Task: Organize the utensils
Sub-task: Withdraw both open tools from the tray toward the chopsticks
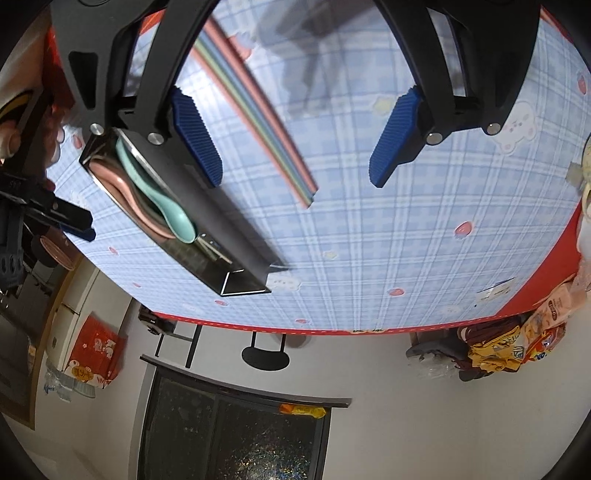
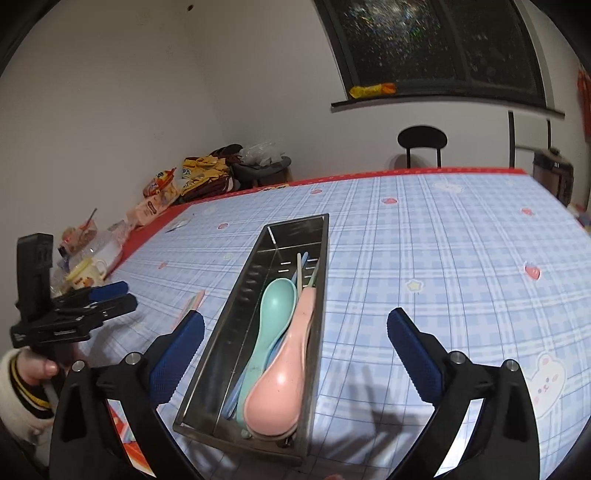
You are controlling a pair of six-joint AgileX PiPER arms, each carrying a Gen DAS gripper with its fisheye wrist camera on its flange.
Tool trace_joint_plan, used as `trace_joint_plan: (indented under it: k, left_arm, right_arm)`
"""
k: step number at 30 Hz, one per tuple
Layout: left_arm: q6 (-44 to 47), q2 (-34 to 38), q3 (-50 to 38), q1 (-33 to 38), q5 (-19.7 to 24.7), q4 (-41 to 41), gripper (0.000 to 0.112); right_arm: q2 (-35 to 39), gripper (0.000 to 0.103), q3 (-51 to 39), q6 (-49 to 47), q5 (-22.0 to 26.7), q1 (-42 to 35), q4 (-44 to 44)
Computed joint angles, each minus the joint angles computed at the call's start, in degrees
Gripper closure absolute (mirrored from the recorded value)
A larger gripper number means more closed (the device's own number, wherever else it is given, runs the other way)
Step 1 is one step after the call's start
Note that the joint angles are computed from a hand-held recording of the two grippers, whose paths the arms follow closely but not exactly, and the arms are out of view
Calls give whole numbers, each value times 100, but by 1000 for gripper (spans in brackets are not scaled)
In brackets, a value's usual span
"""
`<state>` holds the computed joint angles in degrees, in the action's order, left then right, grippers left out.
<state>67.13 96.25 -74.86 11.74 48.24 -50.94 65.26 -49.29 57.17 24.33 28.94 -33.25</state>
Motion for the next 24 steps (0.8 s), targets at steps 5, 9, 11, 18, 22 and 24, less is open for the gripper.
trace_joint_plan:
  k: [5, 9, 11, 18, 22, 24]
  left_arm:
    - [162, -120, 175, 175, 111, 116, 28]
    - [179, -200, 344, 58, -26, 538, 25]
    - [113, -210, 410, -55, -105, 819, 25]
    - [-336, -190, 551, -304, -354, 1559, 21]
    - [-902, -19, 376, -464, -351, 2041, 20]
    - [-1190, 52, 323, -553, -434, 2305, 20]
  right_arm:
    - [492, 6, -463, 1869, 1405, 1136, -1866]
    - [757, 6, -723, 2600, 2238, 1925, -2519]
    - [770, 6, -794, 2824, 2346, 2142, -2624]
    - [1090, 6, -1238, 3243, 2699, 2489, -2731]
    - [1201, 6, -1276, 3136, 2519, 2468, -2635]
    - [1223, 6, -1271, 3145, 2526, 2489, -2644]
